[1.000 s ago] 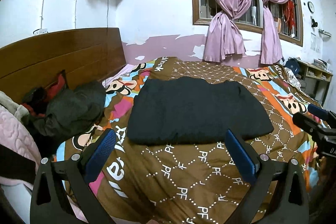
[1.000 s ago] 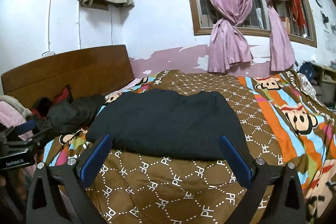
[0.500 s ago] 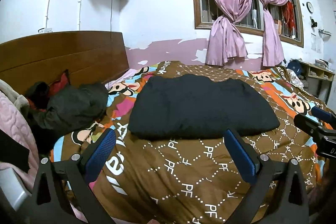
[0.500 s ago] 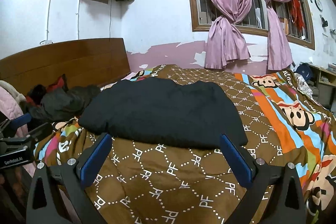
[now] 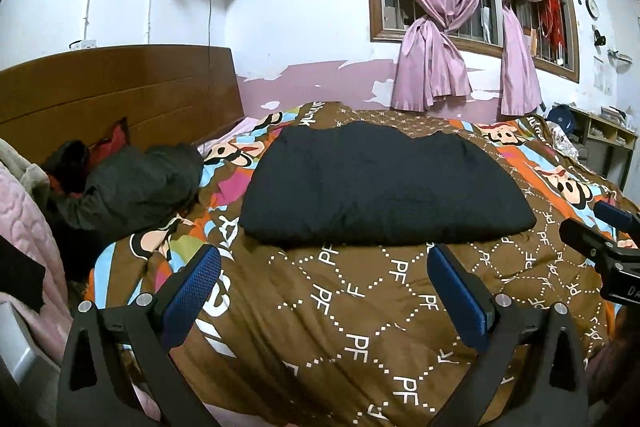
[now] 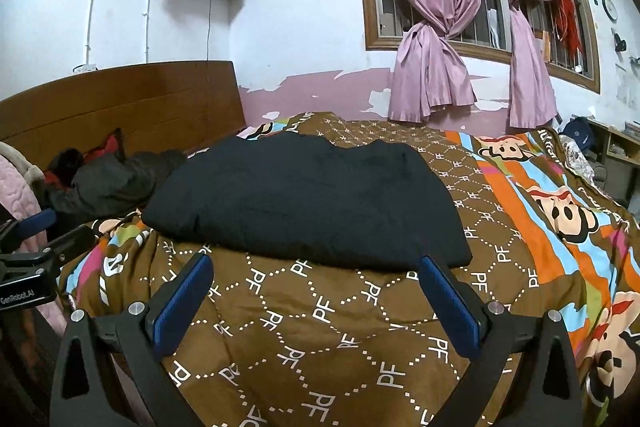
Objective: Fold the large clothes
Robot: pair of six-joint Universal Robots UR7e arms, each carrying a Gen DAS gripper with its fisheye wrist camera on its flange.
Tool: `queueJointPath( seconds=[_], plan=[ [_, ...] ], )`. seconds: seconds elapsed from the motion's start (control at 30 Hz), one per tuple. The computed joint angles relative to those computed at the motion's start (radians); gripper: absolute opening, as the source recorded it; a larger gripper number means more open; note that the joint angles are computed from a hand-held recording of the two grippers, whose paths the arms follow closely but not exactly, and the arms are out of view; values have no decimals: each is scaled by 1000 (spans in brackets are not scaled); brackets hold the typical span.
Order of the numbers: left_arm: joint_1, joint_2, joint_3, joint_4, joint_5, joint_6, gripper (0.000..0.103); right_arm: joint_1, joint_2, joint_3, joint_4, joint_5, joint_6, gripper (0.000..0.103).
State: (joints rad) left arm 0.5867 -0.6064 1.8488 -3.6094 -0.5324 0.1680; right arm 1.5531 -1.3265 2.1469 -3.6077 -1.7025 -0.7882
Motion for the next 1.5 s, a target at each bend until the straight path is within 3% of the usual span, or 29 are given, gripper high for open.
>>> queueJointPath(
  seconds=[1.5],
  plan=[
    [-2, 14, 2, -19, 9, 29, 101, -2, -1, -7, 19, -12, 9, 103]
  ],
)
